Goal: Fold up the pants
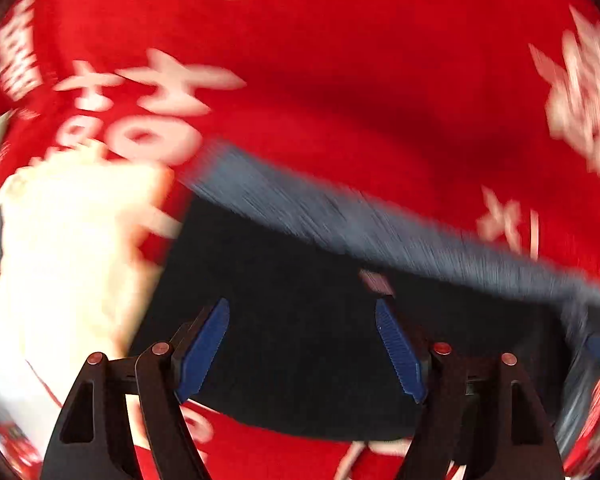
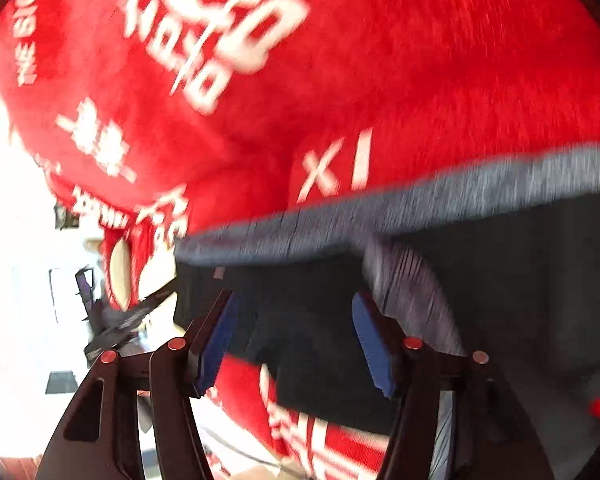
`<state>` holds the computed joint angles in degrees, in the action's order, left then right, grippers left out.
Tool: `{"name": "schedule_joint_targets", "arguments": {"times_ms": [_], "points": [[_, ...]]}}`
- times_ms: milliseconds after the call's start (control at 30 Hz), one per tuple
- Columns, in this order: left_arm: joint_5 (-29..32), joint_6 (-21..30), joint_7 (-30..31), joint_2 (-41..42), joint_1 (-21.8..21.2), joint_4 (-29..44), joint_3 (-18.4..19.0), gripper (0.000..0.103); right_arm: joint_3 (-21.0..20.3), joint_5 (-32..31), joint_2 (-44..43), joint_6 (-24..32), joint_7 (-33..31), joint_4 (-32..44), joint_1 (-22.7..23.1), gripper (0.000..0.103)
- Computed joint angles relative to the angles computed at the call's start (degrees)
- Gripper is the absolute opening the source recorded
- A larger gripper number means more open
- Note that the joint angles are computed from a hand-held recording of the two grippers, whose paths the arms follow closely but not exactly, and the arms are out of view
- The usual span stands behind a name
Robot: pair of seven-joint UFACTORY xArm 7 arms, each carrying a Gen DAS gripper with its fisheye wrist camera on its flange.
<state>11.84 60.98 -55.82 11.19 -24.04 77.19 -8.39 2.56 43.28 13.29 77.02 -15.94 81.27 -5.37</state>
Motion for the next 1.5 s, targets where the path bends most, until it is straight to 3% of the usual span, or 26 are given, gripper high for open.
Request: {"name": "schedule_joint_targets", "arguments": {"times_ms": [100, 167, 200, 300, 333, 400, 500, 667, 767, 900, 1067, 1167, 1267, 1300, 1333, 1367, 1400, 1467, 1500], "points": [[2.64, 4.22, 0.69, 7.43, -3.61, 5.78, -0.94, 0.077, 0.39, -7.48, -2.83, -0.93, -0.84, -4.74, 1.53, 0.064], [7.75, 8.21, 0.51, 10.25, -6.91, 9.31, -0.22, 0.079, -2.48, -13.37, -4.83, -3.44, -1.18, -8.52, 4.58, 0.057], [7.66, 8.43, 1.53, 11.10, -7.35, 10.34, -0.23, 0.079, -1.20, -12.72, -5.55, -3.31, -1.48, -9.17, 2.51, 0.056], [5.91, 9.37, 4.36, 10.52, -7.75, 11.23, -0.34, 0.079, -4.00, -4.89, -13.11, -4.95, -3.64, -15.82, -0.44, 0.067], [4.93, 9.15, 5.23, 10.03, -7.90, 11.56, -0.69, 0.079, -4.92, -4.16, -15.80, -5.78, -3.37, -18.13, -0.94, 0.075], [3.18, 6.49, 6.99, 8.73, -8.33, 11.43, -1.63, 0.079, -7.40, -3.39, -22.74, -7.04, -1.77, -24.31, -2.39, 0.081], [-0.08, 2.85, 10.32, 8.41, -9.46, 12.84, -3.43, 0.079, -11.97, -4.45, -30.37, -4.90, 2.85, -30.72, -3.78, 0.081], [-7.55, -2.66, 16.93, 11.63, -12.13, 16.00, -6.11, 0.079, -18.86, -7.48, -48.65, -0.72, 9.68, -44.14, -10.71, 0.084], [-10.62, -3.56, 19.61, 15.05, -14.41, 19.36, -6.95, 0.079, -21.94, -12.42, -57.87, 2.94, 14.22, -50.50, -15.95, 0.084], [-12.83, -3.50, 21.07, 17.54, -16.77, 22.15, -6.79, 0.079, -22.37, -23.34, -68.04, 5.58, 17.42, -56.25, -23.07, 0.084], [-13.25, -2.81, 23.08, 19.14, -18.28, 23.88, -6.11, 0.079, -23.53, -30.40, -71.61, 5.02, 15.58, -60.28, -25.16, 0.084], [-13.51, -2.80, 23.15, 20.49, -19.23, 25.53, -5.92, 0.079, -25.07, -30.14, -71.43, 3.16, 12.94, -62.11, -25.03, 0.079], [-13.69, -1.55, 23.71, 22.54, -20.13, 28.04, -5.95, 0.079, -25.86, -28.99, -70.01, 2.17, 10.47, -62.11, -24.64, 0.065], [-13.82, -1.09, 23.80, 23.20, -20.36, 28.87, -5.87, 0.079, -26.27, -28.57, -69.44, 2.44, 9.75, -61.89, -24.56, 0.050], [-13.30, -0.72, 23.42, 23.89, -21.06, 29.76, -5.51, 0.079, -26.20, -27.84, -68.10, 2.33, 9.37, -61.63, -24.02, 0.028], [-12.65, -0.58, 23.08, 24.44, -21.71, 30.47, -5.11, 0.079, -26.09, -27.50, -66.45, 2.77, 9.10, -60.82, -23.55, 0.017], [-12.10, -0.37, 22.75, 24.83, -22.23, 31.08, -4.77, 0.079, -24.92, -26.38, -65.65, 2.75, 9.73, -60.50, -22.83, 0.010], [-12.43, -0.10, 22.09, 25.93, -22.51, 32.69, -4.69, 0.078, -24.78, -25.60, -63.93, 4.32, 9.42, -58.52, -21.80, 0.008], [-13.51, -0.36, 22.02, 26.20, -22.10, 33.15, -5.03, 0.071, -25.58, -24.61, -62.91, 5.37, 8.70, -56.80, -21.13, 0.007]]}}
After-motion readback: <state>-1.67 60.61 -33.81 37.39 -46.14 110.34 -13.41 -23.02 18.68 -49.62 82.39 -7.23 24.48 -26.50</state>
